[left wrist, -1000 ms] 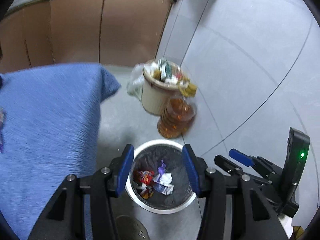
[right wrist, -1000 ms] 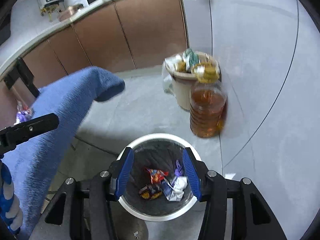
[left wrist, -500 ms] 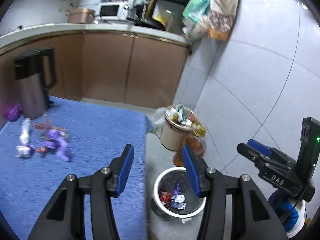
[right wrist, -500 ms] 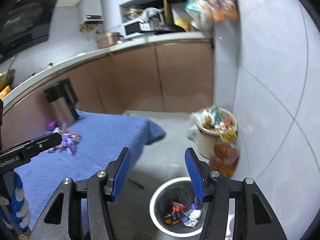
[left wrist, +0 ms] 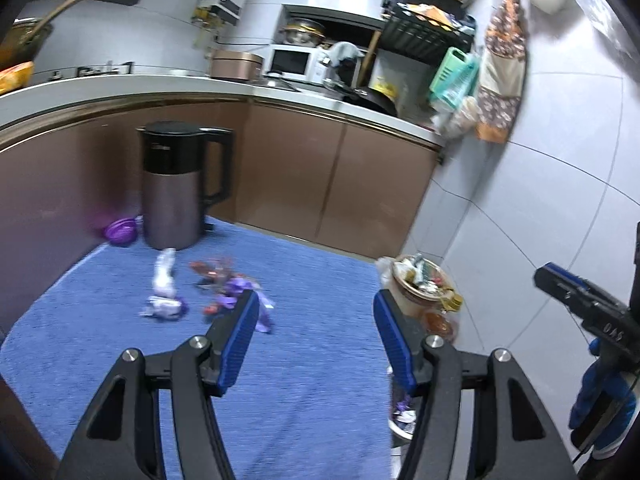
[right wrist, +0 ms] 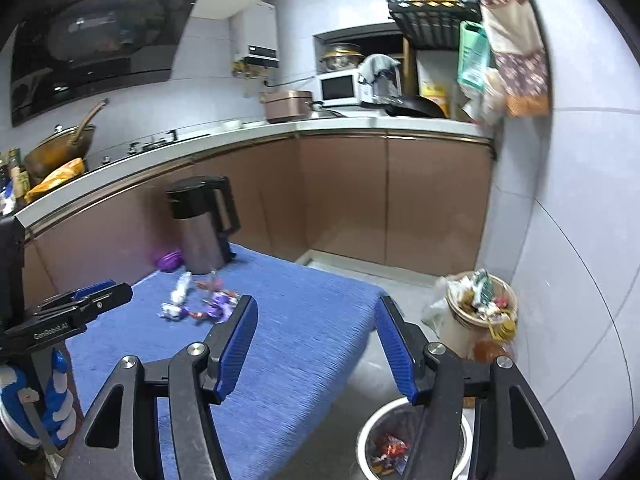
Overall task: Collect trash
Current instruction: 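Move both tools back toward the kettle and remaining wrappers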
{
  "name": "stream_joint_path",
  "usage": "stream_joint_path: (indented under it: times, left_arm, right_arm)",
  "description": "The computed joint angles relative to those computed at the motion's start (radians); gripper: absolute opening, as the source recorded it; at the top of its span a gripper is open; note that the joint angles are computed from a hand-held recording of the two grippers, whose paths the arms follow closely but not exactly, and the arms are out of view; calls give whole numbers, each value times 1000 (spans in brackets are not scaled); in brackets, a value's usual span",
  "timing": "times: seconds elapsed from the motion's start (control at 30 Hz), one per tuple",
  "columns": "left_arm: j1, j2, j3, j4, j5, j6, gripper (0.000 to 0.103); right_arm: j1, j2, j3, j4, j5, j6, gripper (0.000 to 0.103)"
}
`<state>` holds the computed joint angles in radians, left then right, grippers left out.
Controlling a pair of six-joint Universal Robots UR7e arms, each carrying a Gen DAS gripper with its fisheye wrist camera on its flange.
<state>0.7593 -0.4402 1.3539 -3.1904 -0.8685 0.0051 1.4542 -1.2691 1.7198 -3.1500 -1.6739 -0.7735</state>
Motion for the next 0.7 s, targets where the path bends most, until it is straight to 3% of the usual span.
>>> stream_joint_path:
  times: [0.43, 0.7]
  left_arm:
    - [114, -61, 75, -34, 84, 37, 58]
    - [229, -30, -49, 102, 102, 79, 57]
  right_arm:
    - [49, 148, -107, 70, -48, -18, 60]
    - [42, 309, -288, 222, -72, 2, 60]
